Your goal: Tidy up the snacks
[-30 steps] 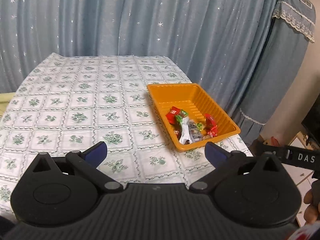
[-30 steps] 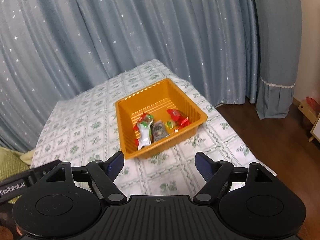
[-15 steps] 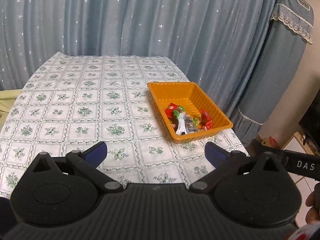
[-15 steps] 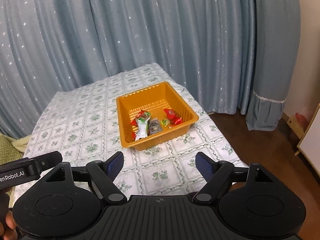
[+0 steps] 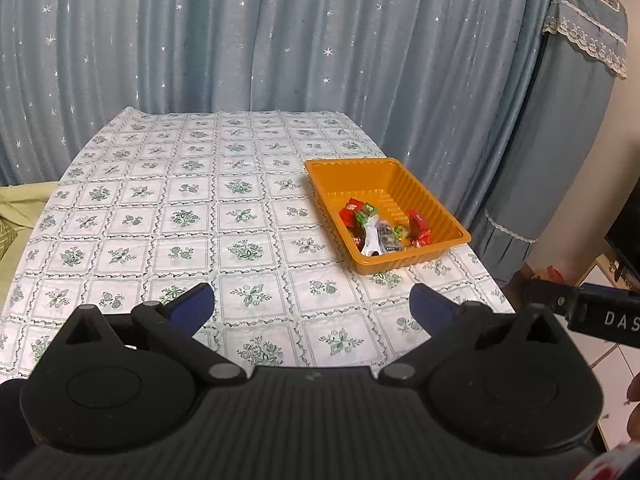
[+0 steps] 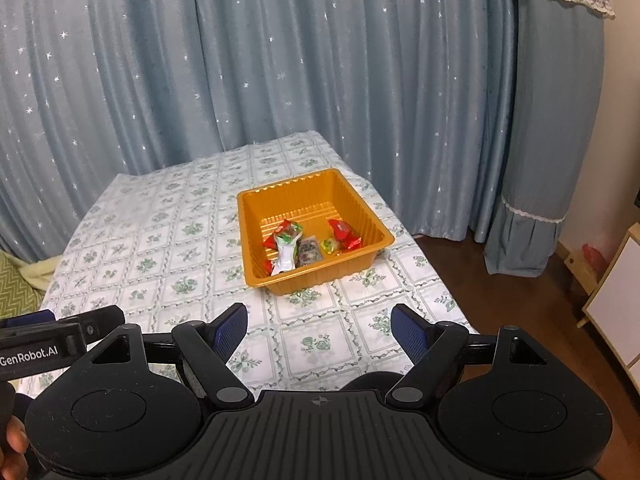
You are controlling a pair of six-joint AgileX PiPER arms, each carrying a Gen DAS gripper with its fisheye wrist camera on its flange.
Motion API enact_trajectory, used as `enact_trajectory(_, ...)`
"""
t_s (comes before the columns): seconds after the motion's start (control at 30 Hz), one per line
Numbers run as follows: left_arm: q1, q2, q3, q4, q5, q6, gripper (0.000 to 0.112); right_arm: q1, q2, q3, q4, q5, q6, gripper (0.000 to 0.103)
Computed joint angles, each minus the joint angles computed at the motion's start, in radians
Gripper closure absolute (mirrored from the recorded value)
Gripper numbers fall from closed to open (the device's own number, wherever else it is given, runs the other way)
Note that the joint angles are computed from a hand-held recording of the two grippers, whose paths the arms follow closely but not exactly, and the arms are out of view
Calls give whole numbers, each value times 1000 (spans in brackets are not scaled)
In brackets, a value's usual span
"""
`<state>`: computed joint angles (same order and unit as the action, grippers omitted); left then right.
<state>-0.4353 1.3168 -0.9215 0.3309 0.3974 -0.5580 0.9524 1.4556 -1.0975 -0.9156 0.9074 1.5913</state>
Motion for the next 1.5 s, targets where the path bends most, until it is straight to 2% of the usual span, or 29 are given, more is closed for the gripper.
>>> enact_trajectory(1.5, -8, -11, 1, 8, 14, -1, 9, 16, 6, -5, -14, 1, 3, 25)
